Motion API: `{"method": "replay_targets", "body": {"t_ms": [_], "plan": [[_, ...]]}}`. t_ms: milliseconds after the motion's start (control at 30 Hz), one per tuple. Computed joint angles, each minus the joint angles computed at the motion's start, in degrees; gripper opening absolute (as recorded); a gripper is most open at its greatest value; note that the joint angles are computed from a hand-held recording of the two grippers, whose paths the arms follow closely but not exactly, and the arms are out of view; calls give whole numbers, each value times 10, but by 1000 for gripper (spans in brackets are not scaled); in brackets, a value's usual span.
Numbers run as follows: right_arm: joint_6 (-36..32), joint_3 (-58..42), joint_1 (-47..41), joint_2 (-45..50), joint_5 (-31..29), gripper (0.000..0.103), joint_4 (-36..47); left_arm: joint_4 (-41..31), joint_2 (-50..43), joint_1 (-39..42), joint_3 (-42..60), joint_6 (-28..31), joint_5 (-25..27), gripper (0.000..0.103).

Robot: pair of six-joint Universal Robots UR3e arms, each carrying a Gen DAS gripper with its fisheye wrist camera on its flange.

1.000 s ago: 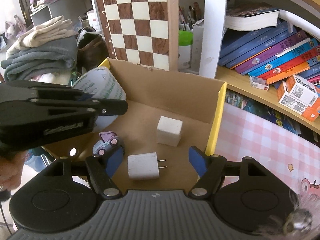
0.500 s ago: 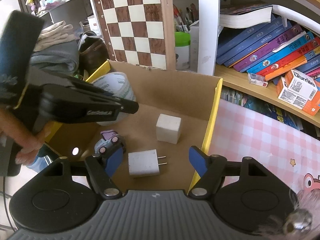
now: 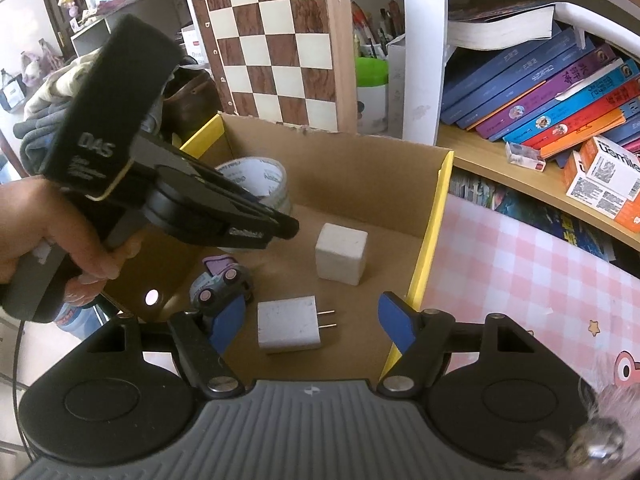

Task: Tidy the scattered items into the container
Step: 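Lower the clear tape roll into the box with the left tool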

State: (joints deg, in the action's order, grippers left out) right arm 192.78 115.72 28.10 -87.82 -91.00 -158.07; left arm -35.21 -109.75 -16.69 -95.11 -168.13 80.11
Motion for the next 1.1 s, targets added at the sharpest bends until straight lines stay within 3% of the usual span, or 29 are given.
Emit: {"method": "replay_targets", "body": {"t_ms": [300, 667, 867, 1100], "plan": [[-3, -2, -5, 2, 10, 73, 2, -71, -48, -8, 85, 30, 24, 7], [1, -6, -3, 3, 11, 74, 8, -79, -76, -14, 109, 23, 16, 8], [3, -9, 0, 5, 10, 75, 11, -57, -89, -24, 113, 28, 46, 20], [5, -13, 3, 9, 7, 76, 14, -38, -73, -17, 87, 31, 49, 25]]}}
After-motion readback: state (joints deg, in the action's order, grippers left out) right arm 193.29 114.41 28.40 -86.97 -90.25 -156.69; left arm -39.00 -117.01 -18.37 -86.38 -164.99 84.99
